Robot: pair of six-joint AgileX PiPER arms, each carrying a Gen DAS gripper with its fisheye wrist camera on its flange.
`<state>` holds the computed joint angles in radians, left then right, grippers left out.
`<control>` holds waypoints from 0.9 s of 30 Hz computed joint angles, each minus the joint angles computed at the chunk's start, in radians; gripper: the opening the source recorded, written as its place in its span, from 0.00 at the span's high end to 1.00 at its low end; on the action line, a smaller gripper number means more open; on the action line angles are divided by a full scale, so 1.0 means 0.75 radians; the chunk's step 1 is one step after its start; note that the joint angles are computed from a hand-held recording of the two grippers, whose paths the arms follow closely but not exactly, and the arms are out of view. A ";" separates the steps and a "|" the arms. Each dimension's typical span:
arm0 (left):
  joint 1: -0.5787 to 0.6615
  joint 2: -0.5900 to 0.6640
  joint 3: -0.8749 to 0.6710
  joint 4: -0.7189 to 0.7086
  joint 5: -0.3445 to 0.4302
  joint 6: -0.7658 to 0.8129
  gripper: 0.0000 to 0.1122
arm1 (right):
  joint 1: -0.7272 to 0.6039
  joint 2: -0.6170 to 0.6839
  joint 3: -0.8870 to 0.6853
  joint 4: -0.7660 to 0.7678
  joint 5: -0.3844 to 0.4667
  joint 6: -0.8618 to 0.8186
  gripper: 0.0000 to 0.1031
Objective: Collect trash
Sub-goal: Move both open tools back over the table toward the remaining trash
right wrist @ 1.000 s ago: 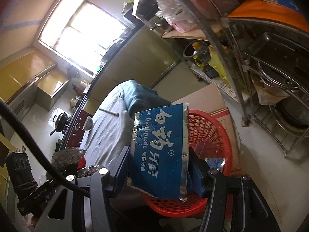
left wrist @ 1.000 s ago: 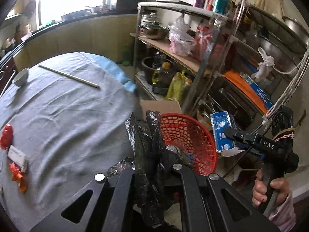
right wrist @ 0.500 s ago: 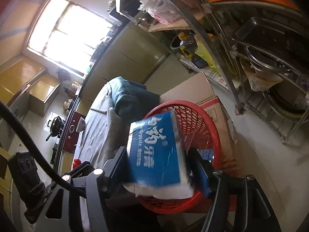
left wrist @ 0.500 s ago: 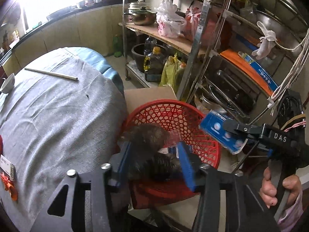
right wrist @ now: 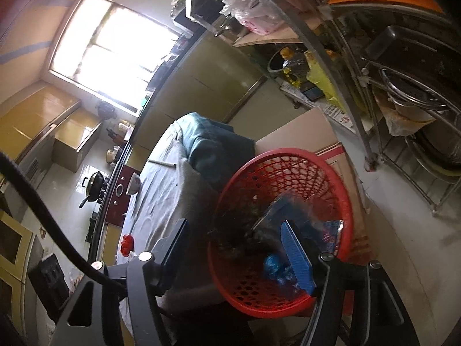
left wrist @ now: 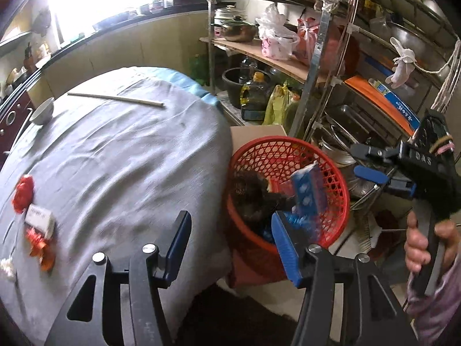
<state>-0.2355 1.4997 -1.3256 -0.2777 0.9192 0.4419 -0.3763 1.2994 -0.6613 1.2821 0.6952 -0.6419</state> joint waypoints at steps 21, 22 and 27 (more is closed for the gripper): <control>0.885 -0.083 0.090 -0.237 0.048 0.327 0.42 | 0.594 0.154 -0.325 -0.316 -0.199 0.420 0.32; 0.911 -0.069 0.083 -0.239 0.045 0.328 0.42 | 0.631 0.176 -0.361 -0.349 -0.205 0.450 0.32; 1.101 0.036 -0.004 -0.256 0.039 0.345 0.42 | 0.820 0.318 -0.568 -0.515 -0.208 0.598 0.32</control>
